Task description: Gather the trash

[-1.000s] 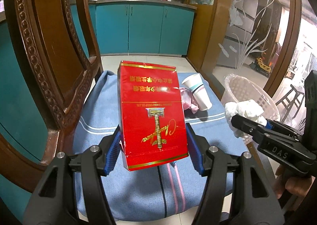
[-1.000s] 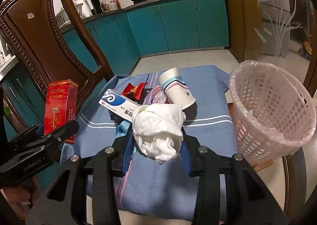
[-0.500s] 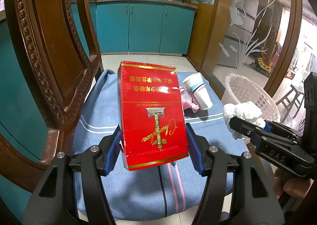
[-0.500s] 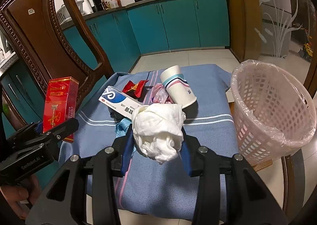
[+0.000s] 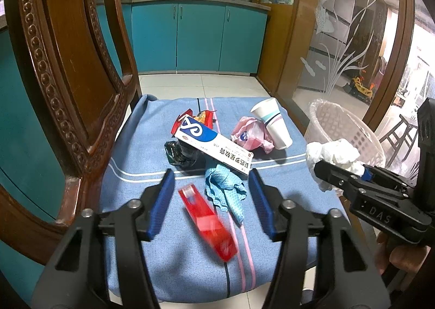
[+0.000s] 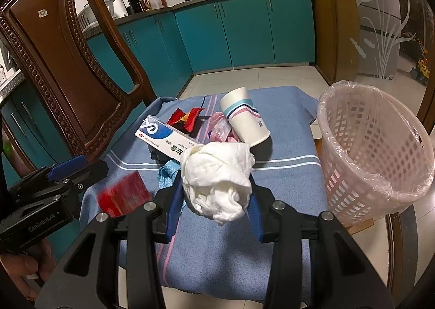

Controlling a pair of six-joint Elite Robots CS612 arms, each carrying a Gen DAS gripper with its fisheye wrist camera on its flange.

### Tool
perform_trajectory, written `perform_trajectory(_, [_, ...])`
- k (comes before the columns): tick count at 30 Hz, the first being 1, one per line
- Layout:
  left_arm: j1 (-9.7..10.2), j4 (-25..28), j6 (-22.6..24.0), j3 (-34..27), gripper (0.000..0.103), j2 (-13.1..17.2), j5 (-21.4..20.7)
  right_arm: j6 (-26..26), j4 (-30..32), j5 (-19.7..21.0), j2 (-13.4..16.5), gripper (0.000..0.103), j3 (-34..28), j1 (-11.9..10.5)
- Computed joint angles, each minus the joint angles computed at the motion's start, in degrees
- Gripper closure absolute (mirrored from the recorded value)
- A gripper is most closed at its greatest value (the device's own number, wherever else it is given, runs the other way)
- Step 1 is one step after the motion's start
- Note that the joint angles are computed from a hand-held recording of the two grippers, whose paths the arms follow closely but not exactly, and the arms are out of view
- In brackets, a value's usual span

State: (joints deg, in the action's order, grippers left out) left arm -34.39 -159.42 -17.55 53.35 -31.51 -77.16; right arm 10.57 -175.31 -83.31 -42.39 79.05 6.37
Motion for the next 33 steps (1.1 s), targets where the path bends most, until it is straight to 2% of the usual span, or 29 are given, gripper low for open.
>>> perform_trajectory(2, [0.06,0.6,0.0,-0.1,0.049,0.1,0.0,0.0,0.0,0.0,0.0,0.06,0.0,0.0])
perform_trajectory(3, [0.09,1.0,0.1,-0.2,0.046,0.1,0.0,0.0,0.0,-0.1,0.0,0.06,0.0,0.0])
perform_trajectory(4, [0.1,2.0,0.2,-0.5,0.039,0.2,0.0,0.1,-0.1,-0.2,0.0,0.06,0.0,0.0])
perform_trajectory(5, [0.12,3.0,0.4,-0.8,0.024,0.2,0.0,0.2,-0.1,-0.1,0.0,0.06,0.0,0.0])
perform_trajectory(6, [0.11,3.5,0.5,-0.9,0.017,0.3,0.0,0.2,-0.1,-0.1,0.1,0.06,0.0,0.0])
perform_trajectory(12, [-0.22,13.5,1.9,-3.2,0.014,1.1,-1.4,0.2,-0.1,-0.1,0.0,0.06,0.0,0.0])
perform_trajectory(14, [-0.18,17.1,0.7,-4.6,0.014,1.9,-2.4,0.0,-0.1,-0.2,0.1,0.06,0.0,0.0])
perform_trajectory(16, [0.15,21.3,-1.0,-6.5,0.02,3.0,-5.5,-0.2,0.3,-0.2,0.1,0.06,-0.1,0.1])
perform_trajectory(18, [0.61,25.7,-2.8,-9.0,0.068,4.4,-8.8,-0.3,0.3,-0.2,0.1,0.06,-0.1,0.1])
perform_trajectory(19, [0.79,25.6,-3.6,-9.1,0.079,4.5,-9.6,-0.2,0.2,-0.2,0.1,0.06,-0.1,0.1])
perform_trajectory(20, [0.91,24.0,-4.0,-8.5,0.08,4.2,-10.1,-0.2,0.1,-0.3,0.0,0.06,0.0,0.1])
perform_trajectory(23, [0.59,11.7,-4.5,-3.0,0.08,1.5,-7.3,0.2,-0.4,-0.3,-0.1,0.06,0.3,-0.1])
perform_trajectory(26, [0.62,4.4,-3.8,0.0,0.08,0.0,-8.0,0.6,-0.8,-0.5,-0.2,0.06,0.4,-0.2])
perform_trajectory(29, [0.34,3.2,-4.1,0.9,0.08,-0.4,-6.0,0.7,-0.7,-0.5,-0.2,0.06,0.4,-0.2])
perform_trajectory(33, [0.24,5.3,-4.3,0.4,0.08,-0.1,-5.4,0.2,-0.5,-0.3,-0.2,0.06,0.3,-0.1])
